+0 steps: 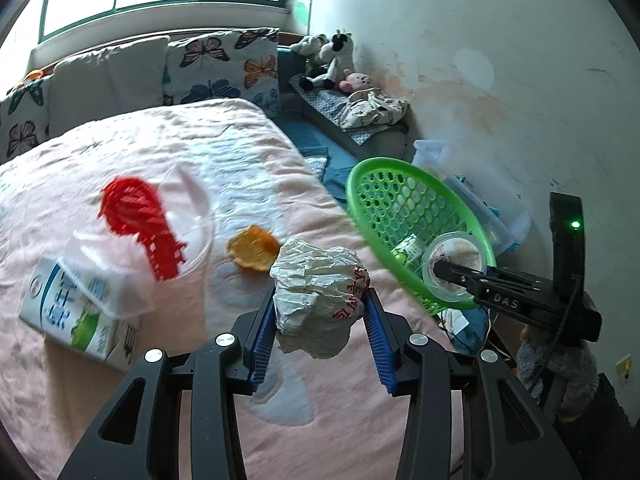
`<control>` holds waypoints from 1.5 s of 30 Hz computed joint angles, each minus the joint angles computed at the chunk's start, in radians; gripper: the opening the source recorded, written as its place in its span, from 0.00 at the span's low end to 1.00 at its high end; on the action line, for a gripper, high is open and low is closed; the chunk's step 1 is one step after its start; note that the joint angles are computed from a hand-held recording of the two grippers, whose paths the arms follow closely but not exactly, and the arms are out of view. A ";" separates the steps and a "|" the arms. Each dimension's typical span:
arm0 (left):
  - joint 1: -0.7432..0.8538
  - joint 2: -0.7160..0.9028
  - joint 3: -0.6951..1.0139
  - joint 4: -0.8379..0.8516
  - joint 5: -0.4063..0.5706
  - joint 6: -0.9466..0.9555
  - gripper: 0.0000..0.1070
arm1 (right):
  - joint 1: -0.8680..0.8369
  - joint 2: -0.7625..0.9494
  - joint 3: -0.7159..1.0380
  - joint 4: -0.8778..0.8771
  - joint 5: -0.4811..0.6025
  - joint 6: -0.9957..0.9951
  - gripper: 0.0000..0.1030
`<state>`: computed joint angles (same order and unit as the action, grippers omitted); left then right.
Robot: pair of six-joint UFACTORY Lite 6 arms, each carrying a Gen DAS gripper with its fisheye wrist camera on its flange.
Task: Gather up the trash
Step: 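Carry the bag and clear box over the green basket and open both grippers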
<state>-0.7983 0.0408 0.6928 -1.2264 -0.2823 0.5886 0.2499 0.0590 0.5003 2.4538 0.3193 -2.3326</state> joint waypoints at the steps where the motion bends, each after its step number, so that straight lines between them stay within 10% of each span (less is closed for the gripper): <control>1: -0.003 0.013 0.022 -0.022 0.002 0.028 0.39 | -0.015 0.006 0.005 -0.012 0.001 0.004 0.36; 15: -0.007 0.175 0.250 -0.219 0.042 0.289 0.39 | -0.118 0.085 0.054 -0.095 0.033 0.049 0.37; 26: 0.003 0.335 0.445 -0.413 0.108 0.509 0.39 | -0.184 0.003 0.003 -0.185 0.053 0.110 0.56; 45: -0.022 0.683 0.870 -1.231 0.106 1.364 0.50 | -0.375 -0.113 -0.106 -0.355 0.103 0.214 0.74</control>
<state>-0.8200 0.7237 1.5624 -2.4577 -0.1765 1.9524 -0.1252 -0.0536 0.3943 2.0987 0.4227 -2.1189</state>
